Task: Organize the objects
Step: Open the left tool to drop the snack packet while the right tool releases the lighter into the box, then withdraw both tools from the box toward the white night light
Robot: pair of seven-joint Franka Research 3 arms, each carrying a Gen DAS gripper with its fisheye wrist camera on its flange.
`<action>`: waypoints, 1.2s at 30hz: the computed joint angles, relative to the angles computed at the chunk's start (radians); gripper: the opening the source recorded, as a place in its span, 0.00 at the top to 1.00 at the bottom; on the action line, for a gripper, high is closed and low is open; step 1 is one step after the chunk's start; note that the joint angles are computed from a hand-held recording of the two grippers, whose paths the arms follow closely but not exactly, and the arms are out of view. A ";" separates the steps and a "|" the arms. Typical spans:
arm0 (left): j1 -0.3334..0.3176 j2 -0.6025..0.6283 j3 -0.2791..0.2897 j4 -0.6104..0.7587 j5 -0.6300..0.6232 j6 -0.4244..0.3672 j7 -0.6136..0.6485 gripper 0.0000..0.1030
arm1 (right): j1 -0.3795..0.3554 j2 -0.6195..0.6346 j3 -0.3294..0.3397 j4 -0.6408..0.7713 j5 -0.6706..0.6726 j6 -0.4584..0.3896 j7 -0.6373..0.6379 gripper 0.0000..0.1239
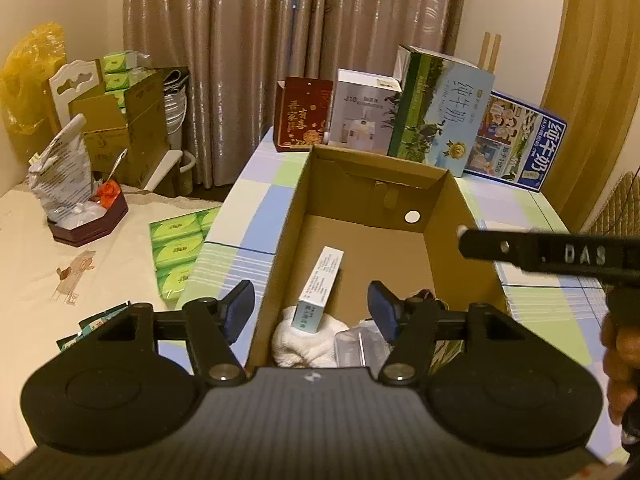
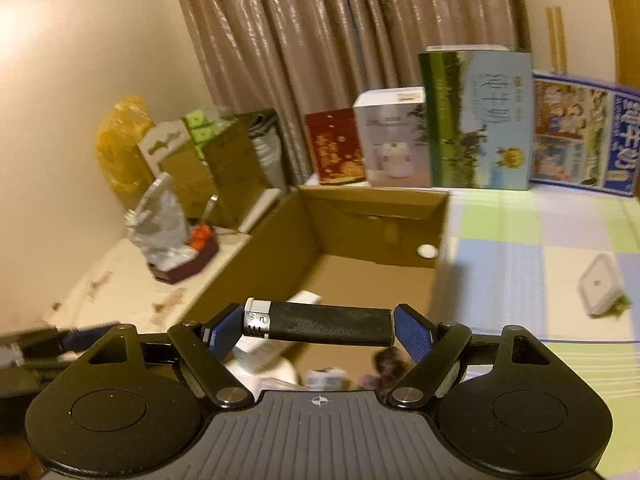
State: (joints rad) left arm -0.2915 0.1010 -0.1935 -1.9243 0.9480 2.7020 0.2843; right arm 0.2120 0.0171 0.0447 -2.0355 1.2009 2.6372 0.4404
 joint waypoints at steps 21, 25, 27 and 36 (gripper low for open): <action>-0.031 -0.104 -0.073 -0.100 0.010 -0.084 -0.072 0.09 | -0.031 -0.205 -0.075 -0.206 -0.057 0.011 0.078 0.25; -0.047 -0.121 -0.091 -0.108 -0.004 -0.124 -0.062 0.05 | -0.029 -0.286 -0.099 -0.289 -0.110 0.016 0.089 0.22; -0.055 -0.133 -0.101 -0.113 -0.010 -0.140 -0.059 0.01 | -0.032 -0.326 -0.111 -0.326 -0.146 0.013 0.114 0.21; -0.088 -0.145 -0.134 -0.099 -0.038 -0.191 -0.030 0.01 | -0.048 -0.469 -0.160 -0.445 -0.286 -0.004 0.192 0.18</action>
